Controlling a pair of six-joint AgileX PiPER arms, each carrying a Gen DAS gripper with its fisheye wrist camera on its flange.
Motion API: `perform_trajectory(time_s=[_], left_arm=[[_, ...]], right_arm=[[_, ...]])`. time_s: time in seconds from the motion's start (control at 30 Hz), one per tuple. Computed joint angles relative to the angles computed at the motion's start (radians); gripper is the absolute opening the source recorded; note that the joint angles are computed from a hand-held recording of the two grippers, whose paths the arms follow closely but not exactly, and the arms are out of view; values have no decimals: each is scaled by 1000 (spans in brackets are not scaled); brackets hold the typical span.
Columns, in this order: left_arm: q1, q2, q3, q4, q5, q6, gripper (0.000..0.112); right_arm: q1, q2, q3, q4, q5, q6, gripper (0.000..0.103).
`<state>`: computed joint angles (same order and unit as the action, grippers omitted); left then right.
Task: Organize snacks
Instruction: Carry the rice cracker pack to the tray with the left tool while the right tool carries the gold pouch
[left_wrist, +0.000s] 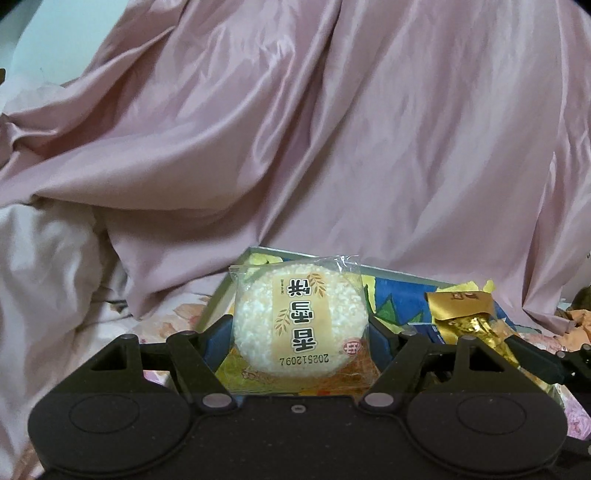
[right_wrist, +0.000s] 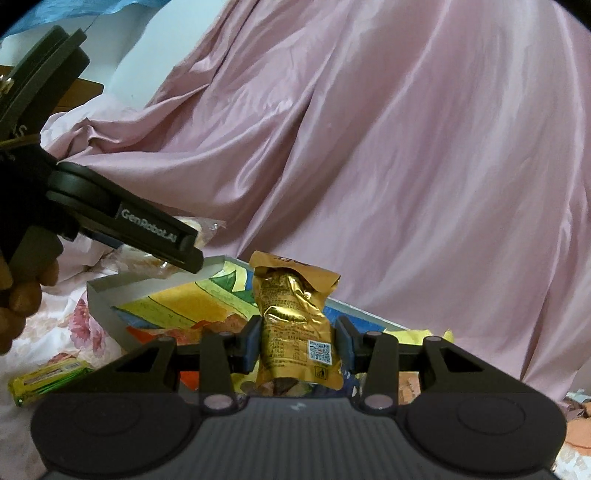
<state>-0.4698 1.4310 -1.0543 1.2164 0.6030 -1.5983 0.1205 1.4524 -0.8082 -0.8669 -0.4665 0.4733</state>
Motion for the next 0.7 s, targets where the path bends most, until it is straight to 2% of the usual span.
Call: perform_trajectory(time_s=[0.2, 0.37, 0.7], left_arm=[[13, 42, -17, -28, -31, 22, 75], [27, 63, -11, -42, -62, 22, 75], [34, 81, -6, -39, -81, 1, 75]], right_arm=[[0, 39, -25, -35, 15, 56, 46], [-20, 74, -63, -177, 17, 223, 47], [-15, 96, -70, -184, 33, 241, 47]])
